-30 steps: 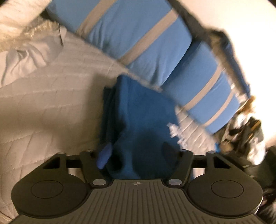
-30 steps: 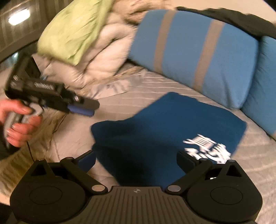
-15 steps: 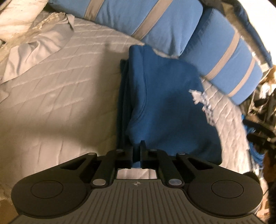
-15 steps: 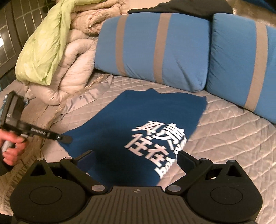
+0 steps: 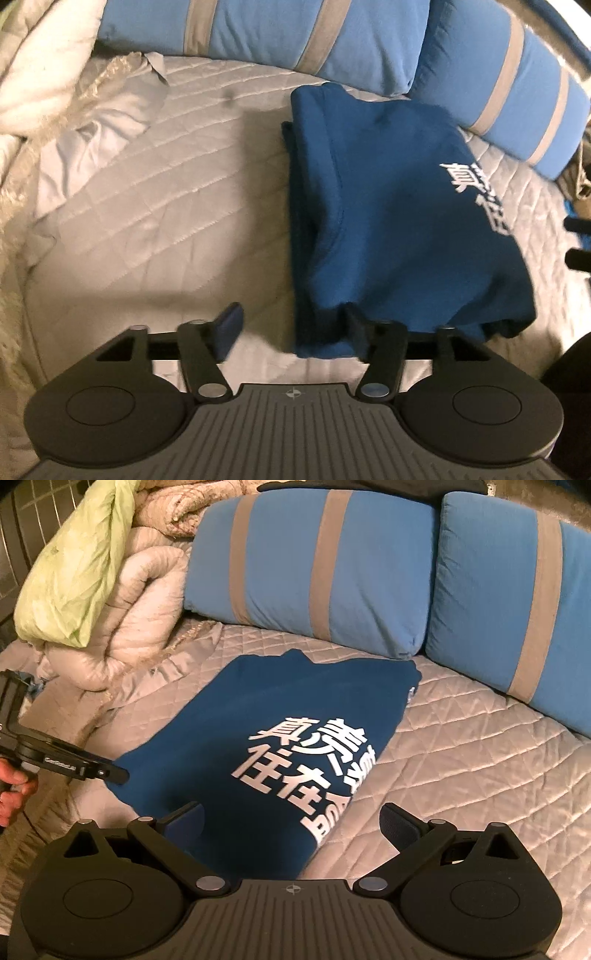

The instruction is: Fold clothes

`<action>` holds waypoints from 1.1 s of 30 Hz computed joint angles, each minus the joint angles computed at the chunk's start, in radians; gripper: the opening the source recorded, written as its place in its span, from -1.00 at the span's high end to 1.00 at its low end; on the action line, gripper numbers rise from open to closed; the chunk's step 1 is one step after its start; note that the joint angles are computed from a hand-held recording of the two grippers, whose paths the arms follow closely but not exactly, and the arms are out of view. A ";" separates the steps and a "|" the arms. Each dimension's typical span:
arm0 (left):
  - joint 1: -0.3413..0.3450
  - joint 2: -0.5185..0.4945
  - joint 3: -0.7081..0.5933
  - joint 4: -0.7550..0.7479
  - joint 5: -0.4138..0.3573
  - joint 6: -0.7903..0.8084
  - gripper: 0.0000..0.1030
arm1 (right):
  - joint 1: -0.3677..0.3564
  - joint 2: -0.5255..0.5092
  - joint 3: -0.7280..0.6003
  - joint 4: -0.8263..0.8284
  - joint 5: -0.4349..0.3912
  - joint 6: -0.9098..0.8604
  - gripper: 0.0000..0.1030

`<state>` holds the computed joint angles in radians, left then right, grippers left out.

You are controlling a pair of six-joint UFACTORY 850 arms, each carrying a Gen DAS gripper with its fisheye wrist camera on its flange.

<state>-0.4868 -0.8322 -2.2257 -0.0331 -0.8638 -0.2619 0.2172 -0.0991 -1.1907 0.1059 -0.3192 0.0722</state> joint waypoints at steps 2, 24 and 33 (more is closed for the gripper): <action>0.005 -0.011 -0.021 -0.011 -0.009 -0.001 -0.31 | 0.010 -0.007 -0.009 -0.123 -0.013 0.118 -1.00; 0.146 -0.158 -0.067 -0.808 -0.028 0.417 -0.58 | -0.036 -0.030 -0.024 0.043 -0.024 0.042 -1.00; 0.170 -0.130 0.088 -1.170 -0.008 0.558 0.16 | -0.085 -0.069 -0.040 0.257 -0.008 -0.053 -1.00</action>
